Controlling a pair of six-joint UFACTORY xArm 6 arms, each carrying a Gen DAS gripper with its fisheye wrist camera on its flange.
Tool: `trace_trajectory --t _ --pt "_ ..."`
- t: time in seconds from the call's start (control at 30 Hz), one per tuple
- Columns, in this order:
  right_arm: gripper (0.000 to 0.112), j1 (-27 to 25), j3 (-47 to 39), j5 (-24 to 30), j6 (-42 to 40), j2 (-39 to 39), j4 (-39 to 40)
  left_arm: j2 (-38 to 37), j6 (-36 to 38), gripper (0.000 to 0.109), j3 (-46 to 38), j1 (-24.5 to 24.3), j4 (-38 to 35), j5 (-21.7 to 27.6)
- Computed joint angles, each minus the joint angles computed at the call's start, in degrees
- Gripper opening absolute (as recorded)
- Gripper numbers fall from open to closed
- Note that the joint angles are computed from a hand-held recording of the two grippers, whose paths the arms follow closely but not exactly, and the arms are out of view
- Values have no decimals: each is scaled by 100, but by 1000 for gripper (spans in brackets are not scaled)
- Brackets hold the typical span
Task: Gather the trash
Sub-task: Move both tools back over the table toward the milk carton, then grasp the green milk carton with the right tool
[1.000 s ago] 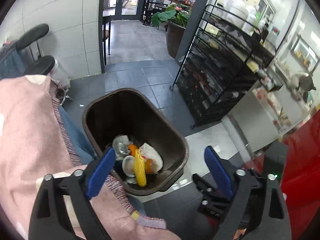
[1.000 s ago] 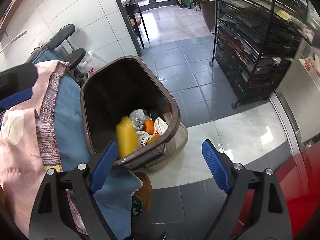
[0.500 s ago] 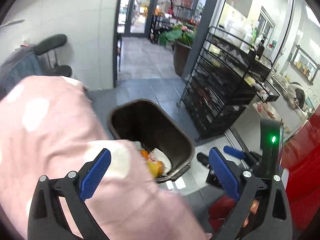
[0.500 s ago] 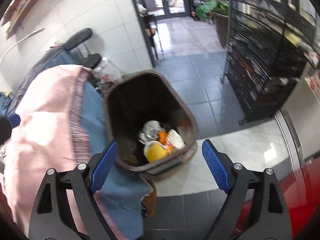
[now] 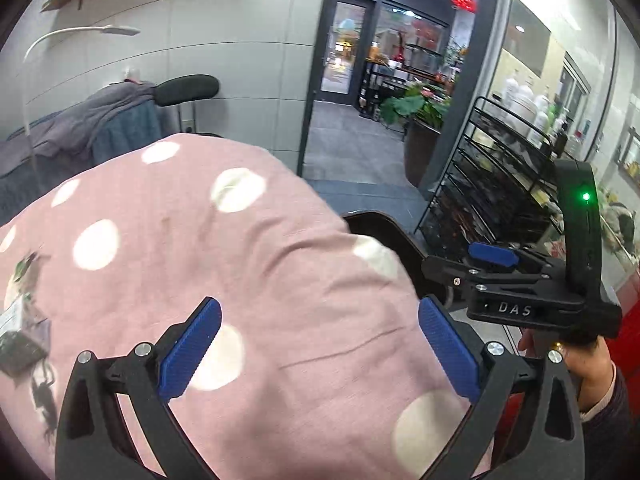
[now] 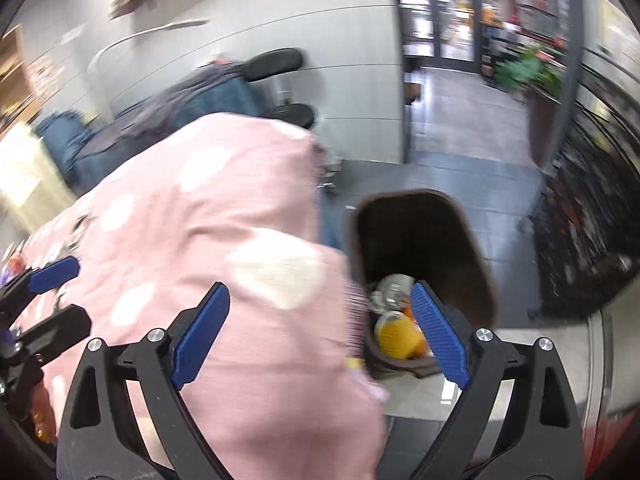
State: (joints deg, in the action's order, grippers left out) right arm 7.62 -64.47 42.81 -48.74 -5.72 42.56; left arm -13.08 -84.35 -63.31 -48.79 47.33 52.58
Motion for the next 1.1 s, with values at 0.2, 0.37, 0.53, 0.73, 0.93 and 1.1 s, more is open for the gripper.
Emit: trace_trajectory --t 0.2,0.37,0.53,0.73,0.93,1.1 --pt "91 398 -391 997 -532 64 202 -978 -510 97 748 -325 91 1005" --pt "91 1042 -405 1237 -1001 -96 116 -1896 -1090 97 1381 -640 126 1895" --pt "91 1656 -609 1402 -1162 10 29 -2644 -1589 97 1769 -982 148 2810" --pt "91 2234 -1095 1817 -1239 337 -158 -3417 -1858 97 2116 -1215 32 3612" --pt "91 2818 -1803 2080 -1153 809 -445 -4465 -1902 97 2495 -1625 5 4305" --pt "91 3331 -2457 2231 -1321 1262 -850 -5081 -1988 97 2519 -2326 100 5644"
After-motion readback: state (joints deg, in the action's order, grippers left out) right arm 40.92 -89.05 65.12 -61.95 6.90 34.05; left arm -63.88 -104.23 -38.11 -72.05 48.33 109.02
